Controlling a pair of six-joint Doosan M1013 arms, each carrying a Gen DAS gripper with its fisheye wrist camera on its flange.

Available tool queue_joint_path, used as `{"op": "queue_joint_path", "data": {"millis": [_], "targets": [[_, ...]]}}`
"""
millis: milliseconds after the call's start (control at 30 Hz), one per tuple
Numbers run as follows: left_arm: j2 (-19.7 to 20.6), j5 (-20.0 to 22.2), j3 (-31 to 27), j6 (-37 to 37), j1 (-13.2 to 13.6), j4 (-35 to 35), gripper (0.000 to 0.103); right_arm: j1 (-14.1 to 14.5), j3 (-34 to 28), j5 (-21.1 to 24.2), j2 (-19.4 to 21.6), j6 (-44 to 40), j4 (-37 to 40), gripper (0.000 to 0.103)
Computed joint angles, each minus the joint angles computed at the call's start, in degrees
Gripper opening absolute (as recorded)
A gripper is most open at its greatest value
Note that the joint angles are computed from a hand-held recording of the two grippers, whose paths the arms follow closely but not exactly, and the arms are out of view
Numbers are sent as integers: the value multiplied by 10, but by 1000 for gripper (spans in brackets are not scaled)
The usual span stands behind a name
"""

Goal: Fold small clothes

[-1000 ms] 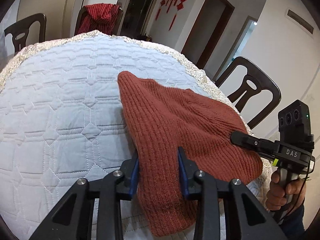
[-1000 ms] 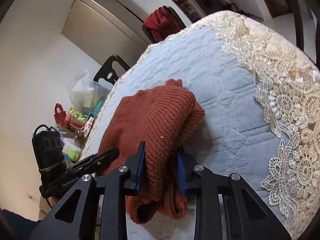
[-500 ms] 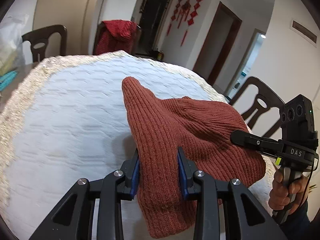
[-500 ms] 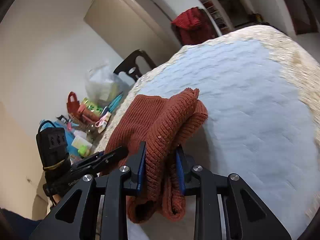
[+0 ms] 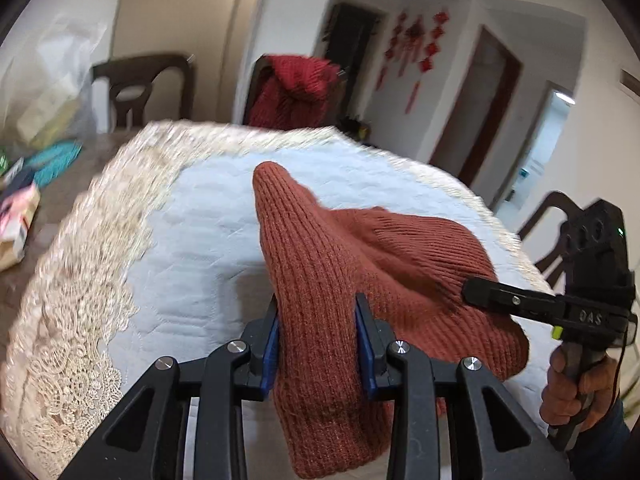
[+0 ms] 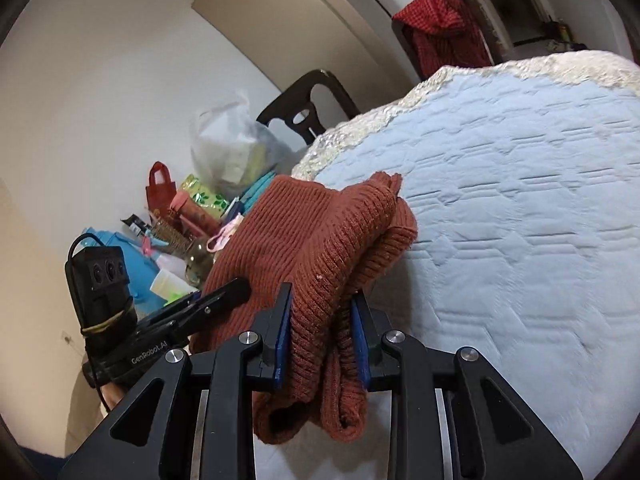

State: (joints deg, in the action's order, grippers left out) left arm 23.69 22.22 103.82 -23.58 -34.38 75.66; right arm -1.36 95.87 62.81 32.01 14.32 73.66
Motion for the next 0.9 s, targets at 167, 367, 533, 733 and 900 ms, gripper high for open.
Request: {"op": "queue_joint_path", "data": {"millis": [167,367,533,733,900], "targets": [[11,-15,12,-23,8,-13,43,11,-20,-26,25,67,-61,30],[-7,60,28,-101,-20,54,43,0,4,-64,-4,36,-40,32],[1,58,8,-63,-18,55,43,22,15,-142,-30,-30,-35,32],[23,57,-17,52,-9,-31,42,42,-19,-165,4,29,-110,28],[-2,69,13,-11,-28,12,42,35,10,-179,-24,-3,-103,28]]}}
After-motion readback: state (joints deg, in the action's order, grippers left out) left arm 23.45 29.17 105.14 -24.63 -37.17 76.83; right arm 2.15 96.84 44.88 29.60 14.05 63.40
